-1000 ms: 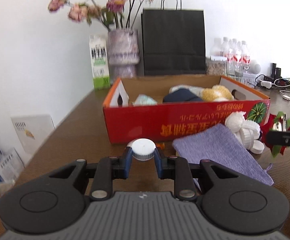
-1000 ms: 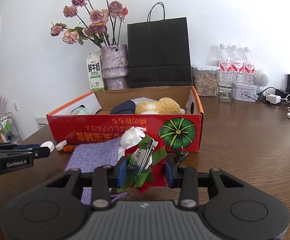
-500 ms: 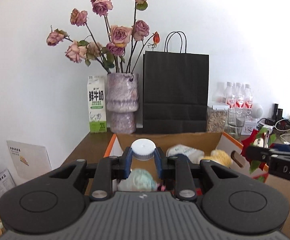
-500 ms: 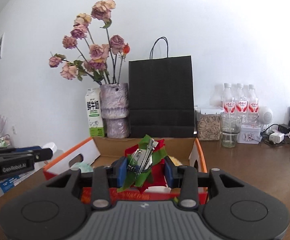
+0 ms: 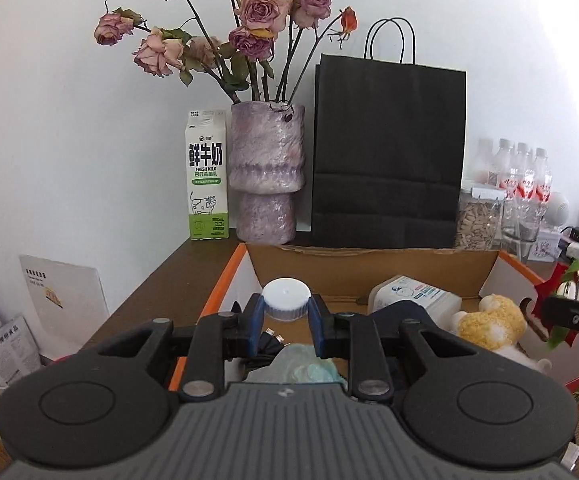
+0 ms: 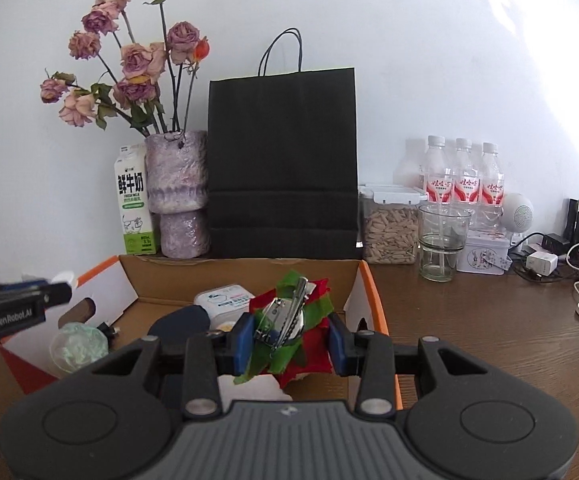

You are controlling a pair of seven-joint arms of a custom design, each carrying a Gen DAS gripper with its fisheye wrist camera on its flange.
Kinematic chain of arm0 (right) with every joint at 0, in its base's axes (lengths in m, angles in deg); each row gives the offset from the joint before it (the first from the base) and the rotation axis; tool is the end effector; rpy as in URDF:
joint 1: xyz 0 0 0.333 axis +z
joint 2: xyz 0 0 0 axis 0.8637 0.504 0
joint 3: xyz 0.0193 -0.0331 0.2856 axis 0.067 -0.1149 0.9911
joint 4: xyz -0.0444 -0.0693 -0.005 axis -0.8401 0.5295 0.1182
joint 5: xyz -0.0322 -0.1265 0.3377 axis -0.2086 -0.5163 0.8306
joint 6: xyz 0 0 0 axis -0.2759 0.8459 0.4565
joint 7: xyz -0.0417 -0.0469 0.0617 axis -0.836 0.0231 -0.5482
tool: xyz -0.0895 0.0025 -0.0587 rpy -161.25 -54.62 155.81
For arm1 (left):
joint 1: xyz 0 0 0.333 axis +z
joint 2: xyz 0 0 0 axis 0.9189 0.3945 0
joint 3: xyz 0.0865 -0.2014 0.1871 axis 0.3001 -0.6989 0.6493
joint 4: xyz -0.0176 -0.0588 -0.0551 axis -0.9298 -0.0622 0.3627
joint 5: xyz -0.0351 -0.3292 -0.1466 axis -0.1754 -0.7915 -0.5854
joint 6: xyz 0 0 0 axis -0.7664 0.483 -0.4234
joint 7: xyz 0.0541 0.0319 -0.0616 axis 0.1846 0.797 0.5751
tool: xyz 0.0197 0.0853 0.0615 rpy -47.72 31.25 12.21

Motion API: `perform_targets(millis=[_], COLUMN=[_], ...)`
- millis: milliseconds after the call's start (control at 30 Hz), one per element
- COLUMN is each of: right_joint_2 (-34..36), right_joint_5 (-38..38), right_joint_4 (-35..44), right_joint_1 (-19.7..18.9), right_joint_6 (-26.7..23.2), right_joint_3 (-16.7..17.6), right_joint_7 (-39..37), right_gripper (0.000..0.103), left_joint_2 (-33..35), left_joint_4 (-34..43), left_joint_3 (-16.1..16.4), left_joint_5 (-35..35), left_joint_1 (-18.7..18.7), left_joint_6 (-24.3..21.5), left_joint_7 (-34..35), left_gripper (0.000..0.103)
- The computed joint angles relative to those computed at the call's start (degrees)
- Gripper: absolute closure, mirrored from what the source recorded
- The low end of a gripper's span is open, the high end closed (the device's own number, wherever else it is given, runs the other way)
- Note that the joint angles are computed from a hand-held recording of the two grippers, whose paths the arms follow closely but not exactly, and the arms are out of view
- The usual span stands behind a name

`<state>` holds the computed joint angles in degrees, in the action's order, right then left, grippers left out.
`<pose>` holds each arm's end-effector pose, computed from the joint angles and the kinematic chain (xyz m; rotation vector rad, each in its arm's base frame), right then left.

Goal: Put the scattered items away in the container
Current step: 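Carry the cap and flower ornament into the box and release both, then withdraw both grippers from the box toward the remaining items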

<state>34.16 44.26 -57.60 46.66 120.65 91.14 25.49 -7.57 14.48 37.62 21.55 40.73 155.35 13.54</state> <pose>0.7057 0.0823 0.4079 -1.5884 1.2571 -0.8175 0.6839 -0.2856 0.4055 -1.5566 1.3196 -0.9466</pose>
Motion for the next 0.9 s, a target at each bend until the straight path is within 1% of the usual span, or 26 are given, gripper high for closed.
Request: perform_targets(millis=[100,300,367,400,433,467,500,533,567,633,733,900], right_joint_2=[-0.24,0.06,0.15,0.26,0.41,0.38,0.28,0.11,-0.17,-0.94,-1.46,-2.31], right_joint_5=[-0.05,-0.01,0.12,-0.11,-0.78,-1.58,-2.40,-3.37,-4.28,-5.36,-7.43,-9.29], right_joint_4=[-0.47,-0.26,-0.47,-0.76,-1.16,-1.70,-2.40,-3.20,-4.03,-5.11,-5.79,-6.07], right_joint_1=[0.56,0.41,0.37,-0.08,-0.85,-1.37,-1.53,-1.39,-1.27,-0.71,-0.63,0.98], right_joint_6=[0.57,-0.52,-0.17,0.37,0.98,1.71,3.24,5.29,7.09,8.71,9.03,9.12], right_joint_3=[-0.77,-0.47,-0.30,0.28,1.22,1.81,1.95,1.70,1.38,0.42,-0.21,-2.96], right_joint_7=[0.11,0.32,0.07,-0.02,-0.12,-0.16,-0.07,0.28,0.68,1.81,3.95,7.25], right_gripper=[0.066,0.066,0.065,0.063,0.058,0.040,0.017,0.004,0.002,0.000,0.000,0.000], left_joint_2=[-0.53,-0.08,-0.31,-0.48,-0.66,-0.93,-1.35,-1.79,-2.18,-2.39,-2.45,-2.65], left_joint_4=[-0.67,0.01,-0.29,-0.47,-0.65,-1.03,-1.66,-2.30,-2.73,-2.97,-3.07,-3.50], left_joint_3=[0.71,-0.01,0.40,0.51,0.65,1.14,1.95,2.30,2.07,0.66,-1.26,-2.47], left_joint_5=[2.40,3.50,4.91,5.66,6.55,8.39,11.48,14.53,16.25,16.51,16.80,16.69], left_joint_1=[-0.84,-0.90,-1.26,-1.45,-1.81,-2.56,-3.72,-4.49,-4.69,-4.34,-3.25,-2.50], left_joint_6=[0.06,-0.51,-0.31,-0.43,-0.95,-1.86,-3.24,-4.41,-5.06,-6.84,-7.44,-7.92], left_joint_7=[-1.93,-1.04,-2.32,-2.84,-3.42,-5.11,-8.05,-10.55,-11.37,-10.28,-9.08,-8.70], left_gripper=[0.078,0.078,0.073,0.051,0.017,0.005,0.000,0.000,0.000,0.000,0.000,0.000])
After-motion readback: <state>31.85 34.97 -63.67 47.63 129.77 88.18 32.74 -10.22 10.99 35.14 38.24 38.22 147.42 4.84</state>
